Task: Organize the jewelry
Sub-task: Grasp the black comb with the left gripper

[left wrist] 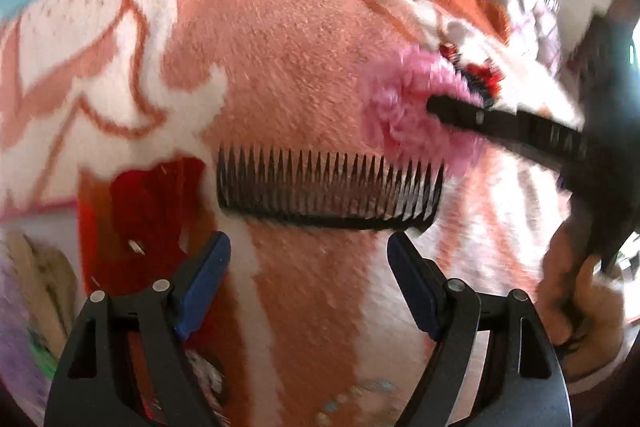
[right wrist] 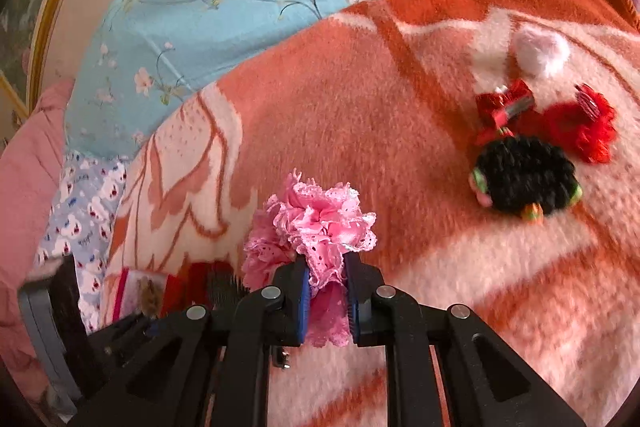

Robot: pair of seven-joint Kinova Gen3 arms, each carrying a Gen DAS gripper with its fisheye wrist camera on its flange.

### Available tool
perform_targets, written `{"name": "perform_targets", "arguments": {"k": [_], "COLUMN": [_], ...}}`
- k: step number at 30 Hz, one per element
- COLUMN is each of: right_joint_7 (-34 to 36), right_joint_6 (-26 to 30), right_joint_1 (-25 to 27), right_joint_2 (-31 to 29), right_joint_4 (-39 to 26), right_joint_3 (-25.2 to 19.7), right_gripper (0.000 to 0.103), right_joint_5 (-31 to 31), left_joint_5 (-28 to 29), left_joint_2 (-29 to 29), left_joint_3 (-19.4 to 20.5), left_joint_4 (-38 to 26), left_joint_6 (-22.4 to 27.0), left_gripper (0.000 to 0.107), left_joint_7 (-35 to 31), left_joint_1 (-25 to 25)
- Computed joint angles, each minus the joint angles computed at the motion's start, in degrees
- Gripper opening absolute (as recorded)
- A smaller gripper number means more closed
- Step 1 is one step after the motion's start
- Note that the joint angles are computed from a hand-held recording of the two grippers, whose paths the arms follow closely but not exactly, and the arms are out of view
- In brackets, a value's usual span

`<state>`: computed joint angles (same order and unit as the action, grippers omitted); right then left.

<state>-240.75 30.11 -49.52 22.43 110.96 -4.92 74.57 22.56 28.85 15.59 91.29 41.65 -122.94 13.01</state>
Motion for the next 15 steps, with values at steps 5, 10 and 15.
{"name": "perform_targets", "arguments": {"k": [5,10,15], "right_joint_7": [-0.90,0.51,-3.13], "right_joint_6": [1.98,6.30,9.18], "right_joint_1": [-2.59,-5.05,-7.11], "right_joint_2": [-1.98,-2.53,-3.00], "right_joint_4": [1.66,1.36,2.81], "right_joint_3": [-2.35,-4.23,-3.86], "right_gripper": [0.014,0.014,0.014], "right_joint_5": [-1.29,-4.27,-5.10], "left_joint_5": [5.38,8.79,4.81], "left_joint_2": [1.15,3.60,4.81], "left_joint_3": [1.32,0.63,-1.01], "left_joint_4": [-0.08,-4.01,-7.96], "left_joint_6": [4.80,8.69,9.01], "left_gripper": [0.081,0.081,0.081], "left_joint_7": [0.16,3.82,7.99], "left_joint_1": [-3.12,-3.44,1.05]}}
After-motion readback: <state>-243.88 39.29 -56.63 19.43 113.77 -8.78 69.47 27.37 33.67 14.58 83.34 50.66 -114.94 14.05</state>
